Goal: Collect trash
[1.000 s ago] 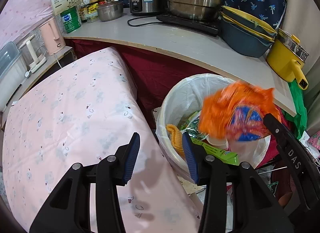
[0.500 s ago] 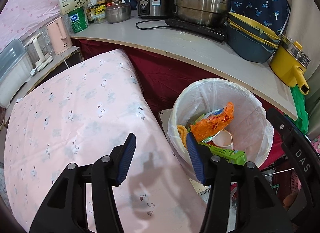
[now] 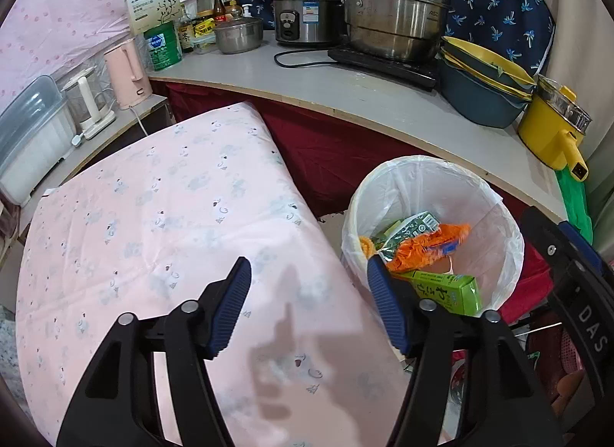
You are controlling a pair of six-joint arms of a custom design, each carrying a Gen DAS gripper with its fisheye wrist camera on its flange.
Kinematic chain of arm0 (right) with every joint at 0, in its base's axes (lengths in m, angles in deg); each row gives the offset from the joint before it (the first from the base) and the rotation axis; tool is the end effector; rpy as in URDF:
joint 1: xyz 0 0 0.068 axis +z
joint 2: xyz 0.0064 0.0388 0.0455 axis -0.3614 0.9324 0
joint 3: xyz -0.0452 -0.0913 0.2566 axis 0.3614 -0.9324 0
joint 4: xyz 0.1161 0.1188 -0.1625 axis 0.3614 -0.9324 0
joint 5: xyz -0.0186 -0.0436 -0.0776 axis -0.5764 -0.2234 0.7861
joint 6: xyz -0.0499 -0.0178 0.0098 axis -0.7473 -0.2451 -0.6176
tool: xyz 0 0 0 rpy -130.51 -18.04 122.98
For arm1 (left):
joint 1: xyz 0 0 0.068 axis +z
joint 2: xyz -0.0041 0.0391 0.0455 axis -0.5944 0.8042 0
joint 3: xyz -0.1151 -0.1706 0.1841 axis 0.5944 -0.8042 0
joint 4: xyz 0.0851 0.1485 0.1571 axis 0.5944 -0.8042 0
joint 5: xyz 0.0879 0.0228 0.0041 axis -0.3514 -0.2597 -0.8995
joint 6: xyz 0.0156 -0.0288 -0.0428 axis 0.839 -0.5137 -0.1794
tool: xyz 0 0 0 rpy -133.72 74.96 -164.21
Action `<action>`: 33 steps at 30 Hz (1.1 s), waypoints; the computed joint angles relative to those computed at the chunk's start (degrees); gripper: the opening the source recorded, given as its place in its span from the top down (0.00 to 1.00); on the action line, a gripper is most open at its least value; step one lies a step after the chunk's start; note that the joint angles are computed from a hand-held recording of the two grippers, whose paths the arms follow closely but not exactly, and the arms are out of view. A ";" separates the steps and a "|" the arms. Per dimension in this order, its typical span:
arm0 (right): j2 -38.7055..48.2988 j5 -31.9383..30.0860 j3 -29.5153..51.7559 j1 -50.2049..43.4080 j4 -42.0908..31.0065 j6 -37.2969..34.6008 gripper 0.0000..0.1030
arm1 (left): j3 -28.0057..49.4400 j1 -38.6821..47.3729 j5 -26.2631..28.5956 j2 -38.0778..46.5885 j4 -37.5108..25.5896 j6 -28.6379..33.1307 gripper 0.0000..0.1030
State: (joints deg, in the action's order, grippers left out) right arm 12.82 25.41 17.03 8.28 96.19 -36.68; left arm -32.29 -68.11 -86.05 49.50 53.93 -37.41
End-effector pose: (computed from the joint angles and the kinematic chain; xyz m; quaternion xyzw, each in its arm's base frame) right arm 0.2215 0.1090 0.1589 0.1018 0.8911 0.0496 0.4395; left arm 0.2408 -0.1339 0.1613 0.0036 0.9371 0.0036 0.3489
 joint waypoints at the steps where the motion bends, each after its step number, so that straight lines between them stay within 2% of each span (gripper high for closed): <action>1: -0.53 0.80 0.03 0.82 -0.82 0.01 0.42 | -0.59 -0.02 -0.18 -0.56 0.06 0.12 0.40; 8: -3.04 6.87 1.05 6.92 -8.02 1.99 0.29 | -4.35 0.01 -1.13 -4.45 -0.20 1.07 0.35; 12: -4.67 7.66 0.11 9.02 -9.89 3.61 0.21 | -6.57 -0.11 -1.69 -6.57 -0.37 1.47 0.33; 19: -5.96 9.90 -0.21 12.21 -13.75 4.66 0.16 | -9.55 -0.43 -2.98 -10.03 -0.79 1.52 0.24; 22: -6.23 9.84 0.05 13.01 -15.36 4.37 0.06 | -10.24 -1.02 -4.27 -10.98 -1.06 1.40 0.16; 26: -6.52 10.63 0.16 14.07 -17.26 4.38 0.06 | -10.64 -1.50 -5.00 -11.50 -1.69 1.88 0.13; 33: -6.60 8.14 0.06 13.10 -18.35 3.62 0.06 | -10.58 -0.83 -4.31 -10.63 -2.15 1.58 0.13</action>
